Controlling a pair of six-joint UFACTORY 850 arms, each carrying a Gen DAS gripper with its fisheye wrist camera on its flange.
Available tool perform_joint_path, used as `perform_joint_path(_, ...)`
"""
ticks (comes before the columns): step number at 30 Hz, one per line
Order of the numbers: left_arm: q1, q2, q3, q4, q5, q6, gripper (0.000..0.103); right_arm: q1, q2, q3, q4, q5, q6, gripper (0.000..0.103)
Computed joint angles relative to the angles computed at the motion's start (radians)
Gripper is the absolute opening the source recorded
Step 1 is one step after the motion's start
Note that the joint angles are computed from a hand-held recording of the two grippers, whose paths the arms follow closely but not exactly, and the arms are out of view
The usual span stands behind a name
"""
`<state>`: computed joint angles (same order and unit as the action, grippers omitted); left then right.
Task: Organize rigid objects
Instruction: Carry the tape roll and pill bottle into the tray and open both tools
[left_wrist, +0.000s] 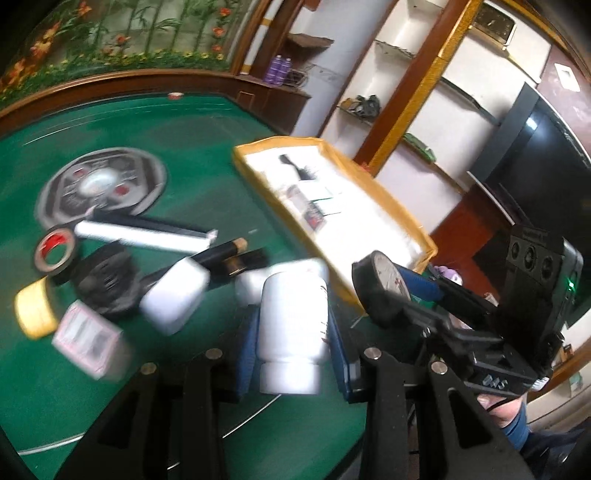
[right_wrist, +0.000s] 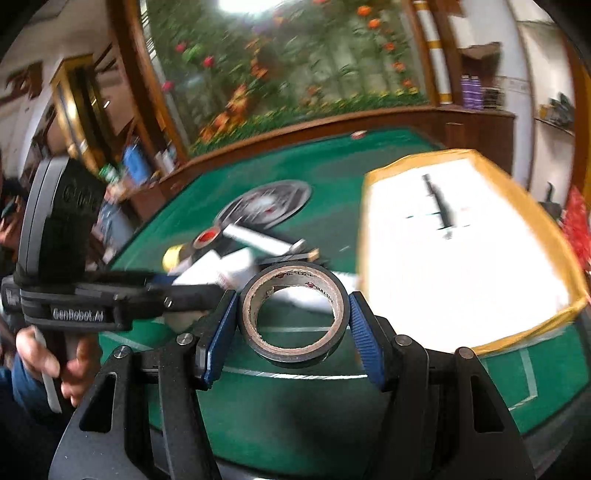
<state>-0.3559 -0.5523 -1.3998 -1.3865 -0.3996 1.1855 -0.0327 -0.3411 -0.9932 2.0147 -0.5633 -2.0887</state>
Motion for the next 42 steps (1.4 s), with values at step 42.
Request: perform_joint_path(42, -0.152, -0.268, -0.358, 0.362, 0.071, -0.399, 0.038, -0.061, -0.164, -0.274, -0.74, 0.326, 0.878, 0.06)
